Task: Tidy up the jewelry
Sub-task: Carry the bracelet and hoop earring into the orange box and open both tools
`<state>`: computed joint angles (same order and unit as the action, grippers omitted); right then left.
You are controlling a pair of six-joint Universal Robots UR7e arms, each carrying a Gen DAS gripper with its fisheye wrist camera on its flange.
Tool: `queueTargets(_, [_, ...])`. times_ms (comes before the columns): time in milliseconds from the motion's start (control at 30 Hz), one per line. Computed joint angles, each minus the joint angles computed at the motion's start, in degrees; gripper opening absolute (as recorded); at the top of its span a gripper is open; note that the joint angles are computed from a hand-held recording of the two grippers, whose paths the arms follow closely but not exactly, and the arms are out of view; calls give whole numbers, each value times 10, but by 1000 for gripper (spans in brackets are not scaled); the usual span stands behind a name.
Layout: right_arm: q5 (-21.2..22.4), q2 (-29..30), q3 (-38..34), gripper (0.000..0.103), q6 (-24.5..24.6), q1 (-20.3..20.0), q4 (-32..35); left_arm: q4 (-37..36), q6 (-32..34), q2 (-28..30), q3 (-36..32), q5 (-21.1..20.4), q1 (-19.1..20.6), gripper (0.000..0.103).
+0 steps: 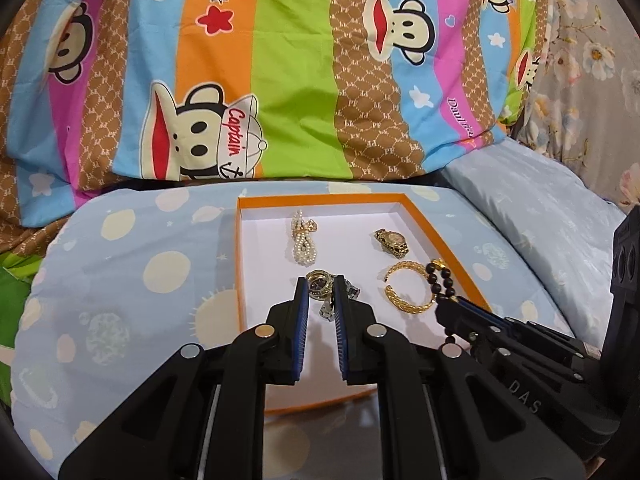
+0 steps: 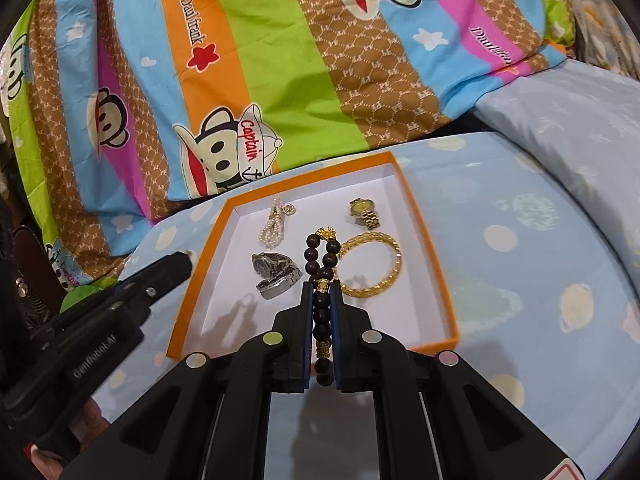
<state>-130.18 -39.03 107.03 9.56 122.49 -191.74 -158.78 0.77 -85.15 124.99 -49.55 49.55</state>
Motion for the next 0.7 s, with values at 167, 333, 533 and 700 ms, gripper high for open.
queueTargets(167, [9, 16, -15, 8, -5, -12, 14, -8, 3, 23, -6, -10, 21, 12])
queueTargets(333, [2, 27, -26, 8, -16, -16, 21, -7, 3, 31, -9, -17, 32, 12])
queueTargets(533, [11, 35, -41, 8, -33, -16, 34, -4, -4, 36, -12, -19, 39, 12])
queueTargets(700, [6, 38, -39, 17, -37, -14, 18, -2, -8, 38, -13, -15, 42, 13])
